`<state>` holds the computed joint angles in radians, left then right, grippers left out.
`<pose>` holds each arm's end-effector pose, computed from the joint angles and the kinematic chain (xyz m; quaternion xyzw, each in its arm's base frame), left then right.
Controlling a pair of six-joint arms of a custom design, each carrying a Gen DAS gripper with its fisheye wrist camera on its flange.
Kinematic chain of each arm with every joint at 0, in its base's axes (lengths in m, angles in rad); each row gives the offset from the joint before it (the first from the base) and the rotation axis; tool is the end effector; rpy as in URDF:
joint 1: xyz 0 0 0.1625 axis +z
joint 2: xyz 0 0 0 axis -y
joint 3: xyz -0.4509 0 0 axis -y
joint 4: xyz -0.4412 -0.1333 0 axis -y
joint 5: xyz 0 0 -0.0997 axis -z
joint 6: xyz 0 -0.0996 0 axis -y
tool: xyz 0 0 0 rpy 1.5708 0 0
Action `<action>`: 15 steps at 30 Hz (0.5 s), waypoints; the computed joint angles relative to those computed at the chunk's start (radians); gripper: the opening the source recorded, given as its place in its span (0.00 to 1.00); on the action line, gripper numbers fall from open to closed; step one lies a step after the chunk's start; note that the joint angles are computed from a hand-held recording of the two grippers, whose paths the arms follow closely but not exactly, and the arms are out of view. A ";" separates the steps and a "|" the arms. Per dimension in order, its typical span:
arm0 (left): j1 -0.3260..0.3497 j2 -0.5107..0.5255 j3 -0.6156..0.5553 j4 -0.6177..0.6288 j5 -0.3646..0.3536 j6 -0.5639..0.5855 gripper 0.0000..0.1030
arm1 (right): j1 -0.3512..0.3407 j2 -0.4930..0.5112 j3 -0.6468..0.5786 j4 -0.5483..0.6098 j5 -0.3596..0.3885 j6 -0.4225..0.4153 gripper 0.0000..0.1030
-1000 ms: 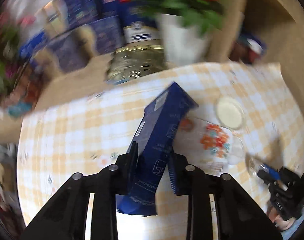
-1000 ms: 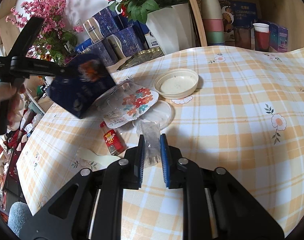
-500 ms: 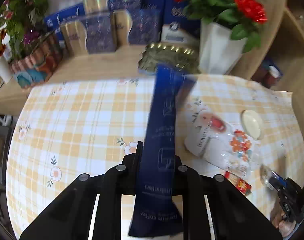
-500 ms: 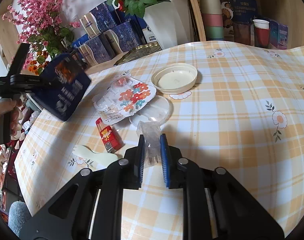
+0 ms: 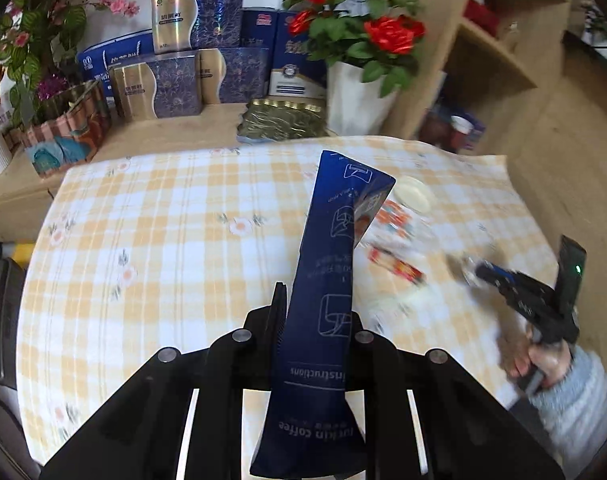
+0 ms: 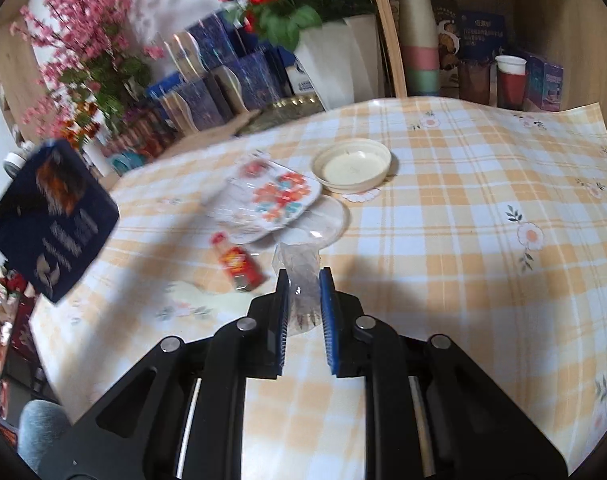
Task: Collect trash
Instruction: 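Drop the blue box into the bin with the left tool while the right tool drops the clear bag in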
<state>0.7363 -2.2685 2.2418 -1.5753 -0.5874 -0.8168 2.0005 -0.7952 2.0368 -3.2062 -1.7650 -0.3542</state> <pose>-0.0421 -0.3299 0.4678 0.0004 0.8815 -0.3563 0.3100 0.3486 -0.4869 0.0149 0.3553 -0.9093 0.1982 0.0877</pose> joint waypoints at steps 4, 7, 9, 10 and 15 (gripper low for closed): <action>-0.208 -0.139 0.019 0.306 -0.061 -0.266 0.16 | 0.031 -0.093 0.109 -0.037 0.040 0.029 0.18; -0.370 -0.214 0.029 0.494 -0.122 -0.451 0.16 | 0.052 -0.169 0.201 -0.062 0.062 0.060 0.18; -0.499 -0.257 0.036 0.631 -0.179 -0.591 0.16 | 0.061 -0.212 0.254 -0.077 0.074 0.087 0.18; -0.547 -0.272 0.040 0.671 -0.205 -0.635 0.16 | 0.065 -0.241 0.287 -0.084 0.081 0.104 0.18; -0.809 -0.346 0.081 0.837 -0.392 -0.810 0.16 | 0.081 -0.338 0.398 -0.114 0.088 0.146 0.18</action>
<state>-0.0724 -2.6145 2.3230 -0.7387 -0.9797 -1.6267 2.0815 -1.1328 2.4346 -3.3198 -1.6771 -0.2086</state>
